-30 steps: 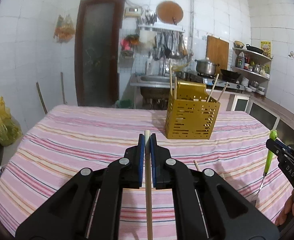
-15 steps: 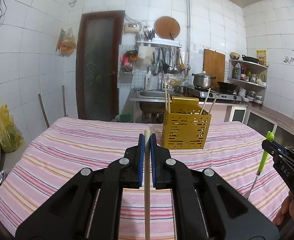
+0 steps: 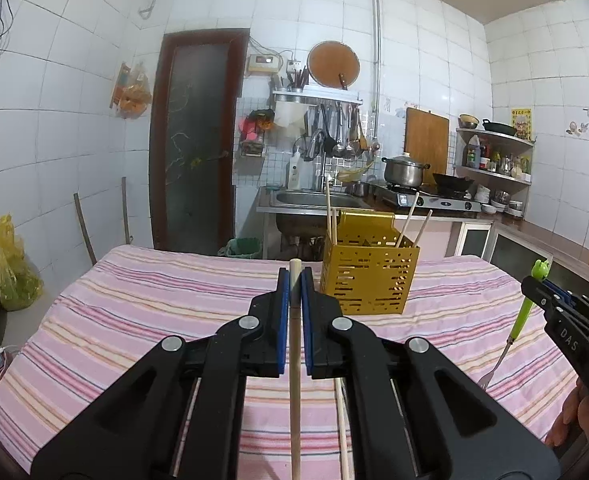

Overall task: Organize utensils
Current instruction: 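Carry the chopstick and frog fork with both tools to the yellow holder, then lower the fork and chopstick into the holder and open both tools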

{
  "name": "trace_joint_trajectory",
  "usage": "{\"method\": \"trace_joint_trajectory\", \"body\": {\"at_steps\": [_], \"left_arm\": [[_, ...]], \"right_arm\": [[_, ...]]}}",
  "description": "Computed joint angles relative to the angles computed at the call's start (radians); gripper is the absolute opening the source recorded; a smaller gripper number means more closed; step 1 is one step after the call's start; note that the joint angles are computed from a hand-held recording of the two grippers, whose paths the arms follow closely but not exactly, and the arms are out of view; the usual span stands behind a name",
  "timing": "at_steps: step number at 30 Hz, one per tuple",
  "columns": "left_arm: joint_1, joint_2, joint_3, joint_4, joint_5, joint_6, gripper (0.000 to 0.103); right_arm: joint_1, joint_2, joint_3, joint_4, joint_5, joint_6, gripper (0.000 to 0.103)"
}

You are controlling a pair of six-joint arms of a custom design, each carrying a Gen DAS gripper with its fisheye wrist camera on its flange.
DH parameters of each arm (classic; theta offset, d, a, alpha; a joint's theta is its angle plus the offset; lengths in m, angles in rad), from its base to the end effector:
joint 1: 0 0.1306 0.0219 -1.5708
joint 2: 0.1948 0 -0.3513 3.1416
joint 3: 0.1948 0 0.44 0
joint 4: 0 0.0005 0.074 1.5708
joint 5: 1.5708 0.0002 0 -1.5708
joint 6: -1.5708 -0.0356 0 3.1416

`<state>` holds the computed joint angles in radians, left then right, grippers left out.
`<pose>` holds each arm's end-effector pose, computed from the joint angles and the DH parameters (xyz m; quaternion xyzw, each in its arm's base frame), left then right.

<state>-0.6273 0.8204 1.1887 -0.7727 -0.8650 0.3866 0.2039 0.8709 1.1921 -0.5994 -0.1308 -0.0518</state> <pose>0.2879 -0.1759 0.5491 -0.1382 0.7801 0.0631 0.6070 0.3658 0.0799 0.5467 -0.0998 0.7913 0.1284 0.5894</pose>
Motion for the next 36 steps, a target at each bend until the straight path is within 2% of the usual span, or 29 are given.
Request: {"method": "trace_joint_trajectory", "body": {"at_steps": [9,20,25,32,36], "left_arm": [[0.047,0.033,0.034,0.065,0.061,-0.057,0.005],[0.130,0.123,0.118,0.173,0.194,-0.154,0.005],[0.162,0.199,0.200,0.224,0.249,-0.197,0.005],[0.183,0.330,0.374,0.314,0.286,-0.303,0.005],[0.213,0.430,0.505,0.324,0.342,-0.297,0.005]], "right_arm": [[0.008,0.062,0.055,0.000,0.017,0.023,0.016],[0.017,0.156,0.147,0.017,0.030,0.028,0.016],[0.021,0.234,0.250,0.037,0.023,0.003,0.016],[0.056,0.362,0.452,0.084,0.035,-0.010,0.016],[0.077,0.476,0.602,0.096,0.043,-0.030,0.016]]}}
